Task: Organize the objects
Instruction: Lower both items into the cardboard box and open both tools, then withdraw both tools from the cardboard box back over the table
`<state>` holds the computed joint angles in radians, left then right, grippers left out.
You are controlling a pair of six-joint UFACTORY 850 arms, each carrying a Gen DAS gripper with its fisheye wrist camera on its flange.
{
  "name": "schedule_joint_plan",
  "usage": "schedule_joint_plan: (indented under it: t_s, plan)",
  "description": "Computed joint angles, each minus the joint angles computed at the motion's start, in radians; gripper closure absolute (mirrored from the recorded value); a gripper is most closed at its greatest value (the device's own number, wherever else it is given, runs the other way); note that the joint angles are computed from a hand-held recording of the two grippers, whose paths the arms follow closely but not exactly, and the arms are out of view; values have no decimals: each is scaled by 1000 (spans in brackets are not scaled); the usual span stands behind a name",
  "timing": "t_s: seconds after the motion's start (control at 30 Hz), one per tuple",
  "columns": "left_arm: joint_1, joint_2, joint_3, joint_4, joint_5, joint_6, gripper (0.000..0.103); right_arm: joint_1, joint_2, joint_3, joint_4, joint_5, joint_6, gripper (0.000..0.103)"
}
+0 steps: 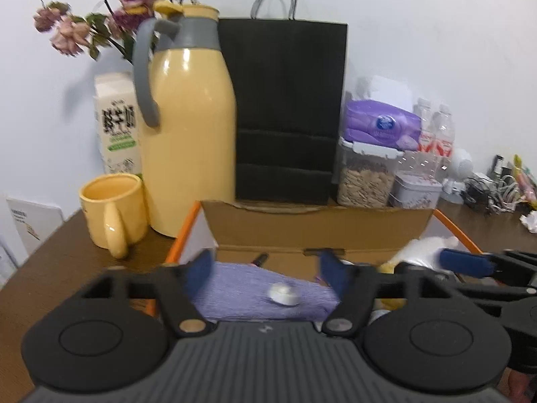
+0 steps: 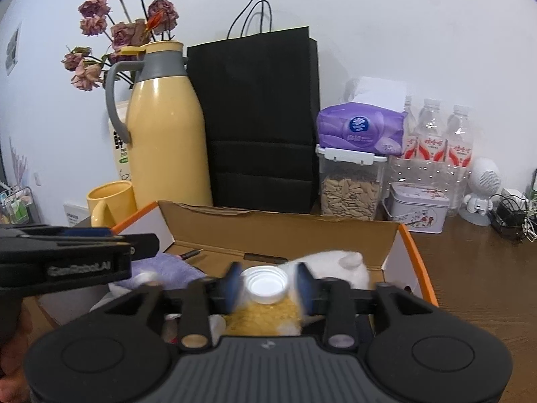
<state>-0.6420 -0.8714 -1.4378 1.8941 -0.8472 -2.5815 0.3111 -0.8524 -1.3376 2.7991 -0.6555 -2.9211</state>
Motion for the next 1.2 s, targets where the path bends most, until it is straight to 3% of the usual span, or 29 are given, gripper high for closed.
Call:
schedule_joint_plan:
  t_s: [0.03, 0.07, 0.2, 0.33, 0.67, 0.93, 1.2]
  plan:
    - [-3, -1, -1, -5, -18, 2, 13, 1, 0, 2, 20, -3, -12, 40]
    - [-5, 1, 1, -7, -26, 1, 1, 3, 1, 4, 43, -5, -28, 29]
    - [-5, 3, 2, -4, -30, -13, 0, 1, 3, 5, 52, -13, -21, 5]
    - [-2, 2, 0, -8, -22, -17, 0, -1, 6, 5, 51, -10, -24, 0]
    - [-15, 30, 41, 15, -56, -87, 0, -12, 34, 37, 40, -14, -20, 0]
    - [-55, 94, 152, 35, -110, -118, 0, -36, 87, 134, 47, -49, -80, 0]
    - [-100, 164, 293, 42, -95, -176, 0, -67, 164, 295, 30, -125, -110, 0]
